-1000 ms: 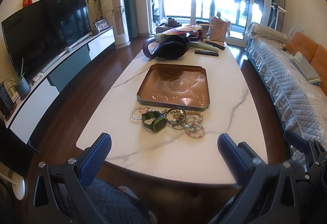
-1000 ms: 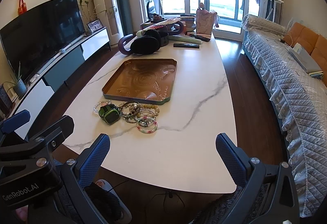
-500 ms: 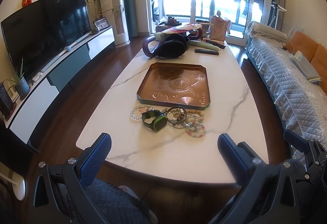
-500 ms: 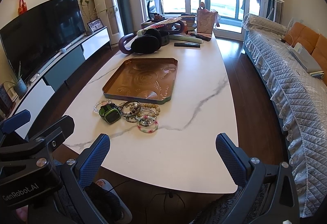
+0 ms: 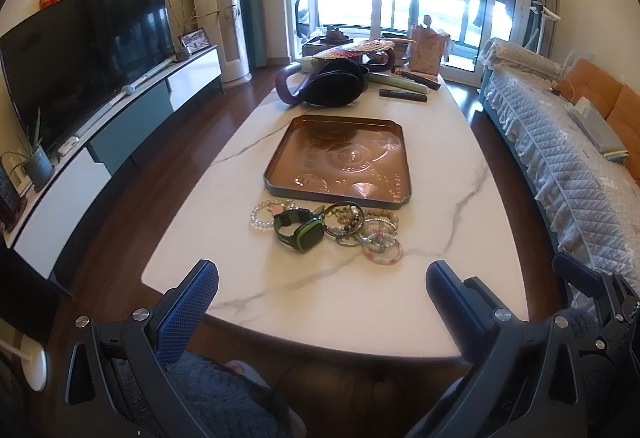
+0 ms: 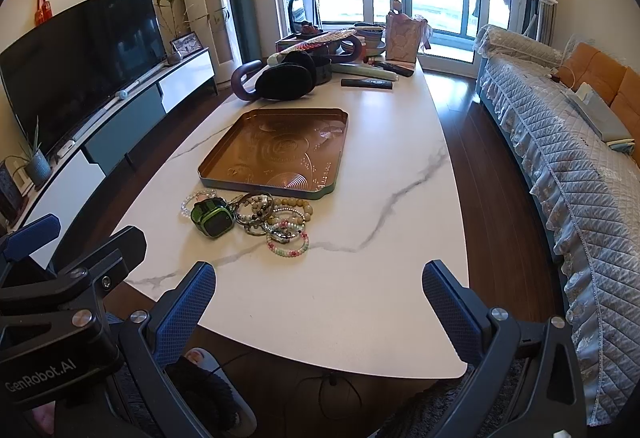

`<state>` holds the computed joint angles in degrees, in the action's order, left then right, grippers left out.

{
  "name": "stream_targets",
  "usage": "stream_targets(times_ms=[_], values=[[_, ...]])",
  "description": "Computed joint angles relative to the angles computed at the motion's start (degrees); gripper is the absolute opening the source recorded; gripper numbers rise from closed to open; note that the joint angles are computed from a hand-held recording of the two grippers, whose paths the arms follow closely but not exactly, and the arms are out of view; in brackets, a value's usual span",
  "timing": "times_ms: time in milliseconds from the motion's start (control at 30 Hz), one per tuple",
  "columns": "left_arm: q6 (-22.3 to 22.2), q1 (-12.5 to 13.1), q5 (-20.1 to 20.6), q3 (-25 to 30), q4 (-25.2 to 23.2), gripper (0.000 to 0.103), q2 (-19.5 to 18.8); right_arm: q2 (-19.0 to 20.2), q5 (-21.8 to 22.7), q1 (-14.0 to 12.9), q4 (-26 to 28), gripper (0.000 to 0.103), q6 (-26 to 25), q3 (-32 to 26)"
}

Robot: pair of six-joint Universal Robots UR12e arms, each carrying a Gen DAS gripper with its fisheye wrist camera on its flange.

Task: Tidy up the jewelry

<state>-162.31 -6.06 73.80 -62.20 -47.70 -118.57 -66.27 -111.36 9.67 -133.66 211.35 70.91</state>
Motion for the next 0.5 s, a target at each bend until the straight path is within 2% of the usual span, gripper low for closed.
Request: stream_targets(times_ms=[133,300,400,433,500], values=[[0.11,0.27,-1.35,0.07,-0.70,0.103,-0.71,0.38,1.04,-0.32,-0.06,0.103,-0.44,0.29],[-1.59,0.30,-0.95,0.63,-2.49,0.103,-2.39,2.26,2.48,-0.71,1.37,0.103,-1.97,-0.63],[-1.44,0.48,-2.07,1.36,-3.42,0.103,-3.82,3.52,4.49,-1.26,1.82,0.103,-3.17,-1.14],[-0.87,0.57,-2.70,2.20,-5.21,0.103,-4.53,3.84,6.47,-1.70,1.57,0.103,-3.80,-1.03],[-0.17,0.29,-0.68,3.42,-6.22,0.103,-5.67,4.43,8.71,-2.17,1.38,0.102,-5.02,-0.99]])
